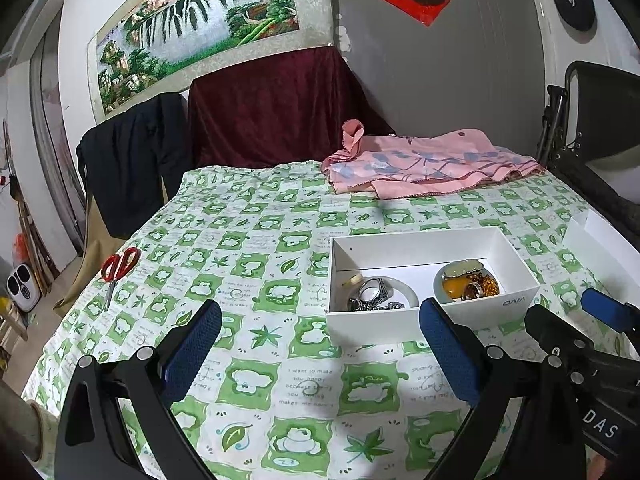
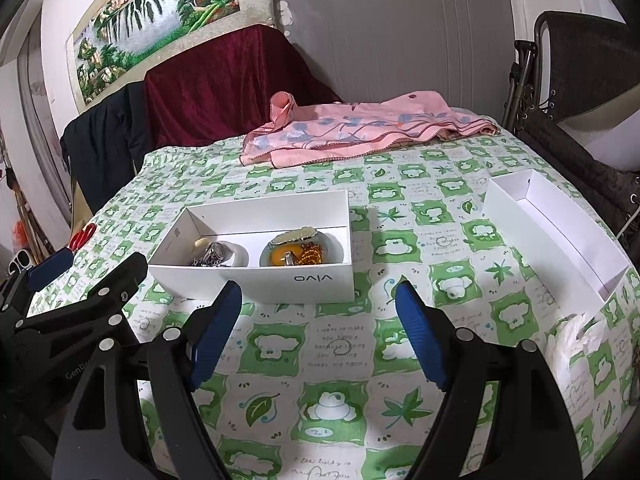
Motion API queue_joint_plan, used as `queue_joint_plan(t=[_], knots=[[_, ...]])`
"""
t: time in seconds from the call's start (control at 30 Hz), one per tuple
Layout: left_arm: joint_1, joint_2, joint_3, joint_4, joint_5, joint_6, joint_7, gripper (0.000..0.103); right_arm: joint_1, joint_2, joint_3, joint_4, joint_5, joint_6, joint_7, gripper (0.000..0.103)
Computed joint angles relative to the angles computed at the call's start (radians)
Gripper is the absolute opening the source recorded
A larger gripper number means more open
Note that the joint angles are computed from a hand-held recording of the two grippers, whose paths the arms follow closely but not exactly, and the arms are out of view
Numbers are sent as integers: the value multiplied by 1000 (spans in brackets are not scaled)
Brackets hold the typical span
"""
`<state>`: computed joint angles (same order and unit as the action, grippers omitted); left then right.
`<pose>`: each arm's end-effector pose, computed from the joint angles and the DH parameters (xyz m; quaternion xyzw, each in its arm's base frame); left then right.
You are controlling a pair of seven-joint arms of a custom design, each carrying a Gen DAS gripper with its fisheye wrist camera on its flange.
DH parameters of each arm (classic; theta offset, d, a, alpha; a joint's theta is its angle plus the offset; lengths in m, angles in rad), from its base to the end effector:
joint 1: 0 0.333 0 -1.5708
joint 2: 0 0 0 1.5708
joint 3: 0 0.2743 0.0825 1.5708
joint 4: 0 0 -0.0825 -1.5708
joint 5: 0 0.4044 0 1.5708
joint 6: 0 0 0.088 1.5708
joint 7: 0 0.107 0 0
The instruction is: Organize jewelry
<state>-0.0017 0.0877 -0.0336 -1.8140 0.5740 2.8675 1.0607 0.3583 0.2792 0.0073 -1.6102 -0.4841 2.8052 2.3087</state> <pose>0.6492 -0.0525 0.5488 -0.6185 0.6177 -0.2936 0.3870 0.6474 0.2710 0.5251 -0.6295 0.6248 -0.2649 0.3783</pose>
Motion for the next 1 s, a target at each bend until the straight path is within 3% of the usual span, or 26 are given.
queue_joint_plan(t=[0.47,1.0], knots=[[6,-3,-3,-7,-32,13,24,97,12,-5,-11,-6,-54,-2,42,75],[5,-5,1,-9,-25,15,20,97,3,-1,0,-4,-24,-11,29,79]])
